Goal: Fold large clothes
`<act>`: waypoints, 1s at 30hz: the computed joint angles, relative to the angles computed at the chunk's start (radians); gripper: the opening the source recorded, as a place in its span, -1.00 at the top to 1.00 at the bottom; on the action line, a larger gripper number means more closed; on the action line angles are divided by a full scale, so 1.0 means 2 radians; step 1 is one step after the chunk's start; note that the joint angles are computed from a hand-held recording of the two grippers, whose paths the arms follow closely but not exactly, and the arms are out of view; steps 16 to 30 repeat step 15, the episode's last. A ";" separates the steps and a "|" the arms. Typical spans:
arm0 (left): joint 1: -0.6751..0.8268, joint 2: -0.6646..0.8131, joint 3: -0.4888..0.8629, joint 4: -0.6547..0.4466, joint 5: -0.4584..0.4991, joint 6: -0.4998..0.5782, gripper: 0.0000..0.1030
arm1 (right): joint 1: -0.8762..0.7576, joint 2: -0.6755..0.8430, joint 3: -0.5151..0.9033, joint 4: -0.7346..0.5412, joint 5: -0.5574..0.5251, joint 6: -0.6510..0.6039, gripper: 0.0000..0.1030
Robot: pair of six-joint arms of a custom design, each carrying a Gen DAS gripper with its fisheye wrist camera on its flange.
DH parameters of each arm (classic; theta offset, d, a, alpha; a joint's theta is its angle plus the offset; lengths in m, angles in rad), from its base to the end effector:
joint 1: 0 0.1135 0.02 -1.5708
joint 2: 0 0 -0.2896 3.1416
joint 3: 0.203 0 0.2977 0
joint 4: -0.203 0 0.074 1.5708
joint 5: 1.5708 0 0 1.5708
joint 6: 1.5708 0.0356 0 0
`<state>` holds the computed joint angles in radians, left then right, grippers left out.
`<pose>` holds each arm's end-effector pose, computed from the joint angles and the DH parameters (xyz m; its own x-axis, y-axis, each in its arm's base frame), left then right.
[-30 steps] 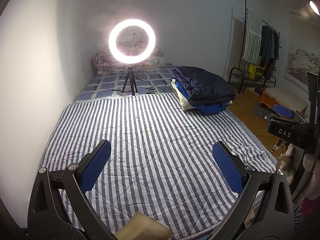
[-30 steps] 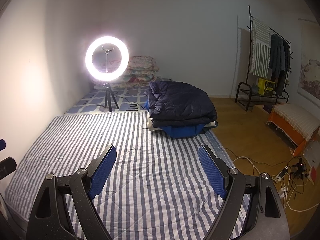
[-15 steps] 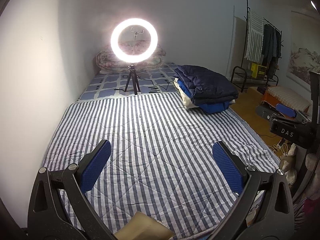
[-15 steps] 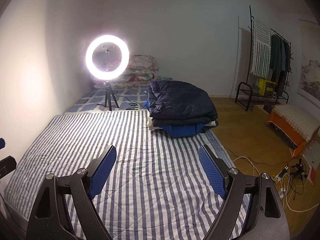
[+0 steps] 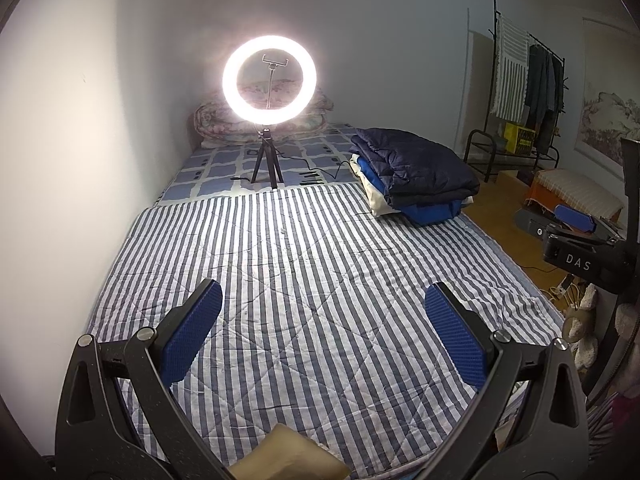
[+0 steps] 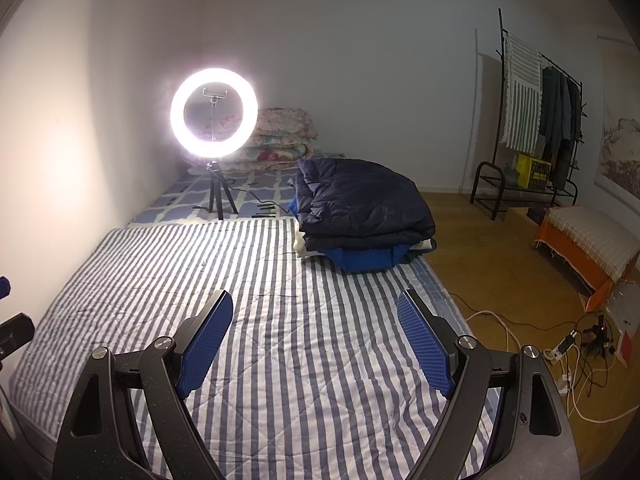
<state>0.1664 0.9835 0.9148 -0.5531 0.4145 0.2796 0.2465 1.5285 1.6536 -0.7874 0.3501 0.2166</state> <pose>0.2402 0.0258 0.3324 -0.5049 0.1714 -0.8460 0.3231 0.9464 -0.0012 0.3660 0.0795 0.4327 -0.5753 0.0634 -0.8155 0.1605 0.9864 -0.0365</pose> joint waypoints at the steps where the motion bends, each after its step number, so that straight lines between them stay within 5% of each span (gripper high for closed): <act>1: 0.000 0.000 0.000 0.000 0.000 0.000 -1.00 | 0.000 0.000 0.000 0.000 0.000 0.000 -0.64; 30: -0.006 -0.011 -0.015 0.015 -0.016 -0.003 -1.00 | 0.002 -0.001 -0.003 -0.001 0.001 0.004 -0.64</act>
